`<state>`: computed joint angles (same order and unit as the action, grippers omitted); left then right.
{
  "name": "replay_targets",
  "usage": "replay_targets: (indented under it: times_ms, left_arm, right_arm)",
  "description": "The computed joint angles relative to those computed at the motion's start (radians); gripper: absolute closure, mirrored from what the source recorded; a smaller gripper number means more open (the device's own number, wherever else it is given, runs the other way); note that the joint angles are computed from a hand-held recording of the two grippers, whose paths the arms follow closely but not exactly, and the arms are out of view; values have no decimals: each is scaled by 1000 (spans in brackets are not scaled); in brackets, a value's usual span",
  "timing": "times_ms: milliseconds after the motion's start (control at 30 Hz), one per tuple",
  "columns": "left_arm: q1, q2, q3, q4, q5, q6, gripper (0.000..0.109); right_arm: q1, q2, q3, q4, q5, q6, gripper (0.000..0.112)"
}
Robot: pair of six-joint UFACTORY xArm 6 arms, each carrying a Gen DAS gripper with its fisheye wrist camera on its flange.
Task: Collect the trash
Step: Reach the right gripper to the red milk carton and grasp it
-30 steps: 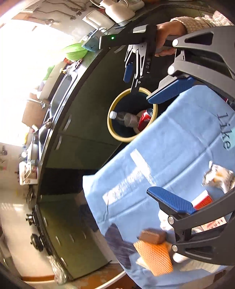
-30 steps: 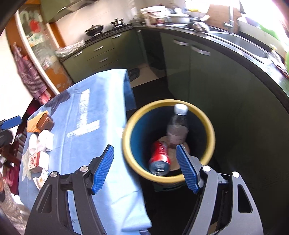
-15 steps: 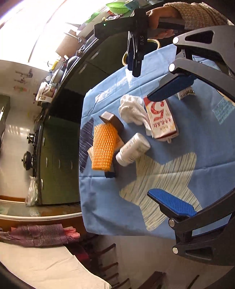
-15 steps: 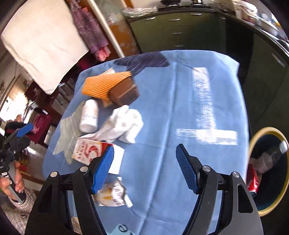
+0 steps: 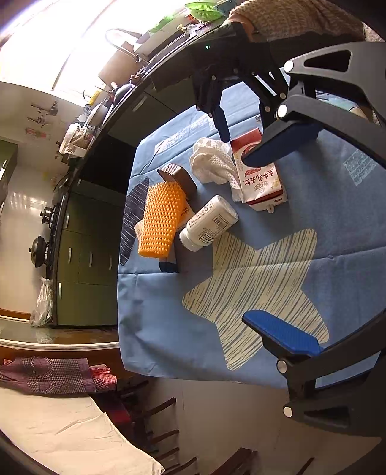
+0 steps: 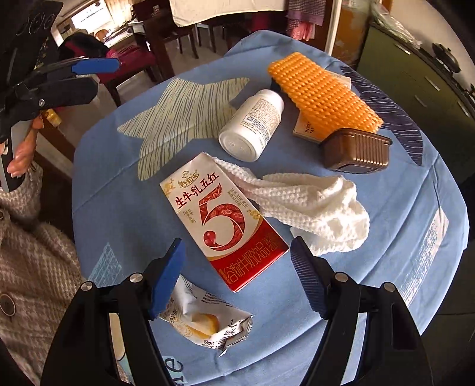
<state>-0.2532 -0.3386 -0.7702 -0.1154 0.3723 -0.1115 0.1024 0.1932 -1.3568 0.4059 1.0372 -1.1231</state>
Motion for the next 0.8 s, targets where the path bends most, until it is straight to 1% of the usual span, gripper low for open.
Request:
replay_targets:
  times_ms: [133,233,300,467,567,667,700,733,800]
  left_arm:
    - [-3,3,-3,10,4,-9,17]
    - [-6,9,-8,13,8,-13,17]
    - [-8,14,-11,18,9,-15,17]
    - [-10,21,-13,-3,14,5,17]
    - [-8,22,-12,-16,14,14,16]
    - [-6,21,-9,-26,13,18,16]
    - [-7,18,-7,-25,15,19,16]
    - [-8,15,-5,-23,16,20,16]
    - [-8,5,0,-12,16,13,16]
  right_arm:
    - [-6,66,-74,0,63,-32,38]
    - [-3,81,-87,3,73,-36,38]
    - [5,65,-60,9,46,-46,39]
    - [23,-27,64,-5,-18,-63,52]
    - [37,-78,130,-6,-35,-87,52]
    - [55,-90,163,14,-66,-92,52]
    - [62,-93,176,18,-89,-84,54]
    - [67,-95,187,28,-111,-83,59]
    - [73,-103,202,48,-135,-71,60]
